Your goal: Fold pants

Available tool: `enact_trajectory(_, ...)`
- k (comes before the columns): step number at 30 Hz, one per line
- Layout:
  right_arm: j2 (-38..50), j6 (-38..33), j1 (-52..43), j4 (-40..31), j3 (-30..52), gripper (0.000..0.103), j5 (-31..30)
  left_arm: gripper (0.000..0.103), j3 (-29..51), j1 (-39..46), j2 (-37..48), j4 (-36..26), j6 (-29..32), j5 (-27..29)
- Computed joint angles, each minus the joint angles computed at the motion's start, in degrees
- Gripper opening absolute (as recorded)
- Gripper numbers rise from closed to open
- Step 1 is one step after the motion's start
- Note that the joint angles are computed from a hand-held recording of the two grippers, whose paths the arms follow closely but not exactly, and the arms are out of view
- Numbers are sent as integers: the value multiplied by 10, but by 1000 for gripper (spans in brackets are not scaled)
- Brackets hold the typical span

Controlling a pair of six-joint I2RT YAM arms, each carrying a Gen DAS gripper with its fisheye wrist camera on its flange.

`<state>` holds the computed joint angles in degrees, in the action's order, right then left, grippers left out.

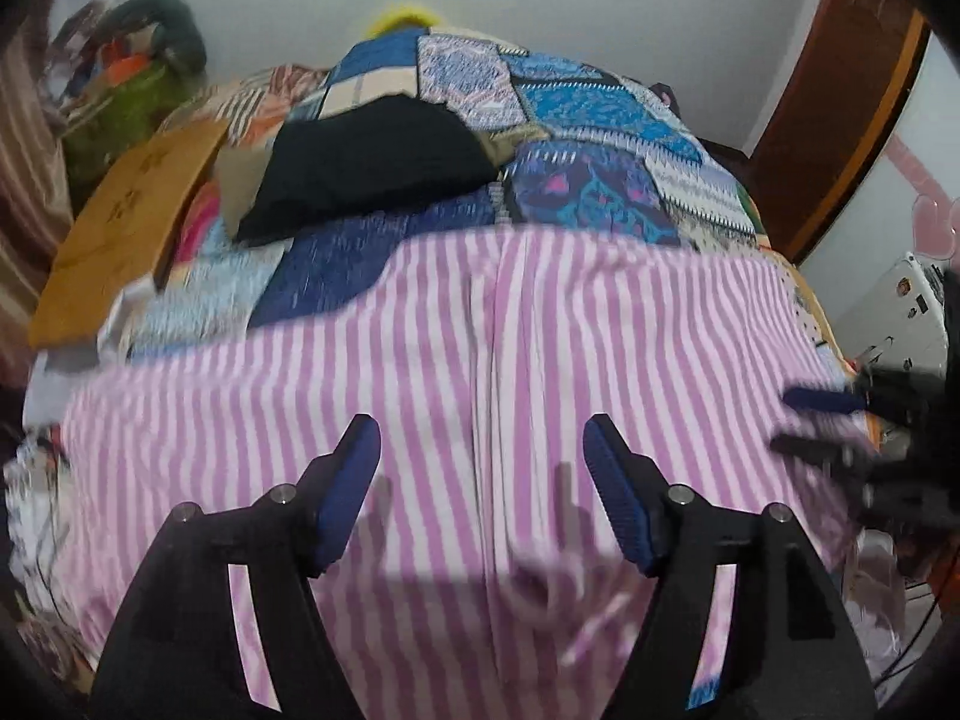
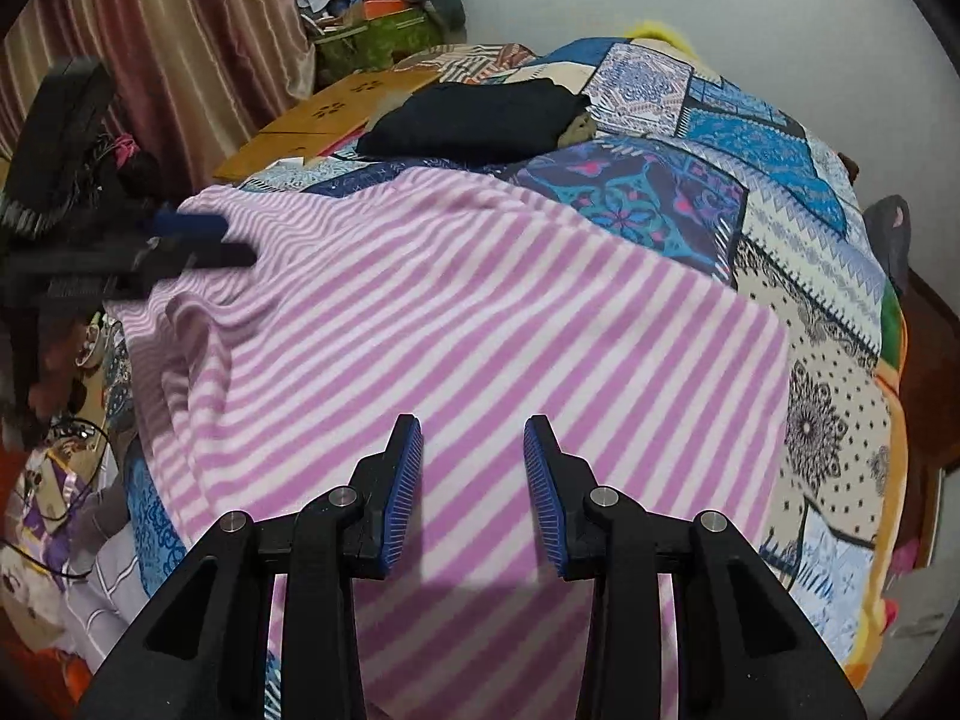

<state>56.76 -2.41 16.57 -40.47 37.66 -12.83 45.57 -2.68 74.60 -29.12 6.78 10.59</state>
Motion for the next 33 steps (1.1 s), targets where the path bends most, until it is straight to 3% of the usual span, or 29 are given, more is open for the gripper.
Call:
enact_trajectory(3,-16,-4,-31,-12,0,33,-12,70,67,-11,78,14,-7,-1)
enact_trajectory(7,-21,-41,-100,-17,5,33,-17,56,171,-21,200,9,-24,8)
enact_trajectory(15,45,-92,-204,30,10,33,-39,53,297,-50,358,-27,-16,32)
enact_trajectory(17,61,-95,-211,50,6,33,-38,43,295,-54,364,-19,-14,29)
enact_trajectory(19,78,-94,-211,76,0,33,-33,26,291,-54,362,-13,-16,40)
enact_trajectory(22,95,-94,-215,111,-3,33,-28,18,285,-52,357,-10,-21,50)
enact_trajectory(29,170,-96,-214,146,19,33,-34,14,232,-47,291,37,-31,-7)
enact_trajectory(33,171,-91,-205,154,11,33,-21,17,256,-45,310,7,-18,-19)
